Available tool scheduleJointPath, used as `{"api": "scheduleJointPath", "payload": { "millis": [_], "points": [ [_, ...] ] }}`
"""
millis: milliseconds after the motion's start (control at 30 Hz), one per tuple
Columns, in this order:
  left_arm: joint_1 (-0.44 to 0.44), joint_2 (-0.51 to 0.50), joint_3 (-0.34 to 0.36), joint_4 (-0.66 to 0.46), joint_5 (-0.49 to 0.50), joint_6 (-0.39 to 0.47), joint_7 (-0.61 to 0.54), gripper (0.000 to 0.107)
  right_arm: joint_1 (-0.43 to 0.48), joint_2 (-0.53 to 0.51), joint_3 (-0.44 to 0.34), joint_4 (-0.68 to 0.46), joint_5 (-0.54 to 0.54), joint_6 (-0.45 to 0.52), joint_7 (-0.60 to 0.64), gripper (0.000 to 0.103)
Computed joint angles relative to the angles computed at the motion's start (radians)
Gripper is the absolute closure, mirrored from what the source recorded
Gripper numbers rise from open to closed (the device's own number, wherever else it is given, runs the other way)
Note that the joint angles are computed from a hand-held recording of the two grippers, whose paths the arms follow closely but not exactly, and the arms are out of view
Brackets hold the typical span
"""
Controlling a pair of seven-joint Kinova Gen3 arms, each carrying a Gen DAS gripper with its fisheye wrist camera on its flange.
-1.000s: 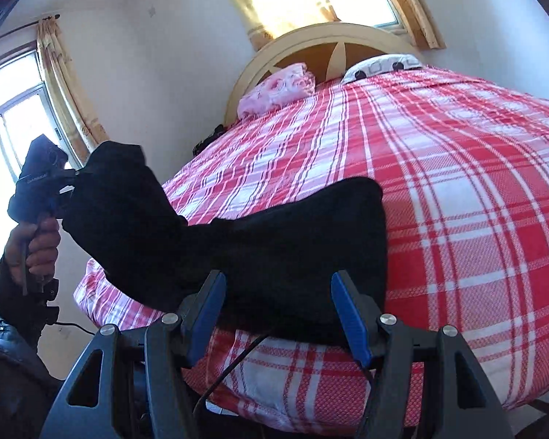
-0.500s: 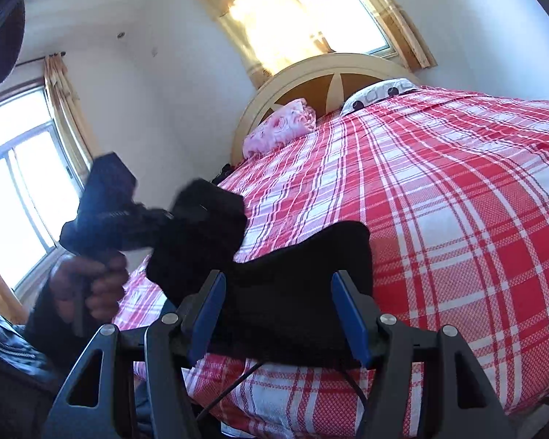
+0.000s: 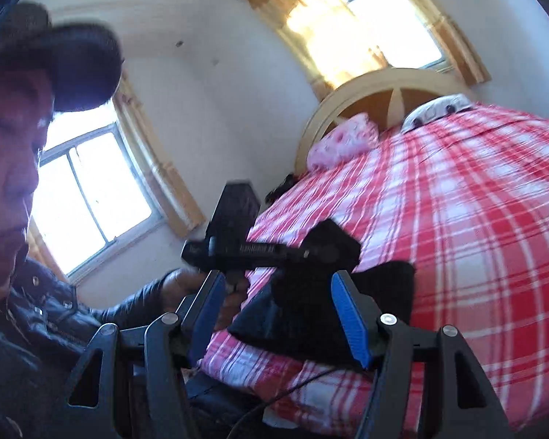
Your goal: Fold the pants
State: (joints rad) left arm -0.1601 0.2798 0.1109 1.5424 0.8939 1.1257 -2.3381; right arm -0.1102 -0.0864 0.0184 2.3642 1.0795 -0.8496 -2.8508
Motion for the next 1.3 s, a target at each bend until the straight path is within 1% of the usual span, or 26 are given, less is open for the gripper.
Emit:
{"api": "scheduleJointPath", "payload": {
  "millis": [33,67,133,233,300,333,400,467,500,533,567,633,700,733,800,833,900,933,967,1000,1067,1133,1200,1233,1267,1300],
  "points": [
    [0.008,-0.001,0.003,0.006,0.0,-0.013,-0.002,0.088,0.008,-0.007,0.001,0.025,-0.041,-0.026,0.027,0.04],
    [0.016,-0.003,0.005,0.014,-0.004,-0.026,-0.005,0.087,0.034,-0.012,-0.016,0.041,-0.081,-0.039,0.041,0.039],
    [0.038,0.001,0.011,0.027,-0.015,-0.054,0.002,0.087,0.116,-0.04,-0.097,0.062,-0.162,-0.016,0.051,0.035],
    [0.076,-0.008,0.021,0.055,-0.035,-0.12,-0.004,0.085,0.244,-0.072,-0.236,0.071,-0.284,0.101,0.111,0.033],
    [0.086,-0.008,0.028,0.07,-0.031,-0.148,-0.015,0.082,0.316,-0.063,-0.328,0.07,-0.363,0.18,0.133,0.033],
    [0.093,-0.009,0.029,0.073,-0.038,-0.161,-0.012,0.079,0.347,-0.054,-0.375,0.06,-0.389,0.217,0.123,0.033],
    [0.088,-0.01,0.035,0.08,-0.029,-0.155,-0.025,0.067,0.414,-0.024,-0.448,0.043,-0.391,0.257,0.08,0.033],
    [0.088,-0.017,0.036,0.084,-0.029,-0.144,-0.035,0.045,0.415,-0.008,-0.46,0.023,-0.364,0.309,0.054,0.033],
    [0.094,-0.034,0.034,0.095,-0.037,-0.159,-0.039,0.039,0.395,0.0,-0.455,0.012,-0.364,0.35,0.059,0.033],
    [0.105,-0.048,0.027,0.108,-0.04,-0.18,-0.048,0.027,0.357,0.007,-0.438,-0.001,-0.364,0.391,0.068,0.033],
    [0.098,-0.064,0.03,0.123,-0.033,-0.189,-0.073,0.024,0.334,0.013,-0.426,-0.013,-0.352,0.431,0.071,0.033],
    [0.085,-0.096,0.015,0.154,-0.006,-0.185,-0.143,0.024,0.304,0.019,-0.417,-0.028,-0.325,0.513,0.05,0.033],
    [0.064,-0.135,0.006,0.194,0.0,-0.207,-0.21,0.023,0.224,0.026,-0.347,-0.045,-0.27,0.574,-0.021,0.033],
    [0.072,-0.163,-0.017,0.223,-0.007,-0.242,-0.235,0.02,0.182,0.017,-0.301,-0.04,-0.25,0.582,-0.052,0.033],
    [0.062,-0.213,-0.045,0.284,-0.029,-0.313,-0.269,0.019,0.108,-0.003,-0.209,-0.024,-0.252,0.564,-0.07,0.033],
    [0.068,-0.223,-0.064,0.302,-0.039,-0.342,-0.275,0.019,0.066,-0.006,-0.162,-0.021,-0.253,0.547,-0.066,0.033],
    [0.067,-0.252,-0.091,0.346,-0.088,-0.417,-0.257,0.019,-0.026,-0.01,-0.077,-0.013,-0.259,0.473,-0.031,0.033],
    [0.061,-0.262,-0.106,0.367,-0.099,-0.443,-0.255,0.019,-0.072,-0.007,-0.042,-0.015,-0.245,0.442,-0.018,0.033],
    [0.05,-0.268,-0.12,0.382,-0.094,-0.452,-0.264,0.019,-0.118,0.004,-0.025,-0.029,-0.231,0.419,-0.003,0.033],
    [0.04,-0.271,-0.136,0.397,-0.082,-0.463,-0.273,0.019,-0.165,0.015,-0.004,-0.043,-0.216,0.412,0.001,0.033],
    [0.021,-0.263,-0.156,0.413,-0.052,-0.457,-0.296,0.017,-0.256,0.044,0.01,-0.095,-0.179,0.448,0.025,0.033],
    [0.011,-0.239,-0.155,0.419,-0.04,-0.454,-0.298,0.015,-0.34,0.065,0.035,-0.139,-0.127,0.493,0.009,0.033],
    [0.023,-0.221,-0.151,0.425,-0.08,-0.496,-0.262,0.015,-0.43,0.105,0.078,-0.183,-0.064,0.516,-0.063,0.033],
    [0.017,-0.217,-0.144,0.43,-0.091,-0.505,-0.253,0.013,-0.477,0.115,0.104,-0.2,-0.024,0.55,-0.103,0.033],
    [-0.001,-0.205,-0.132,0.428,-0.1,-0.498,-0.243,0.01,-0.523,0.129,0.136,-0.215,0.016,0.591,-0.143,0.033],
    [-0.01,-0.191,-0.138,0.422,-0.092,-0.477,-0.245,0.01,-0.569,0.143,0.18,-0.22,0.055,0.632,-0.184,0.033]
  ]
}}
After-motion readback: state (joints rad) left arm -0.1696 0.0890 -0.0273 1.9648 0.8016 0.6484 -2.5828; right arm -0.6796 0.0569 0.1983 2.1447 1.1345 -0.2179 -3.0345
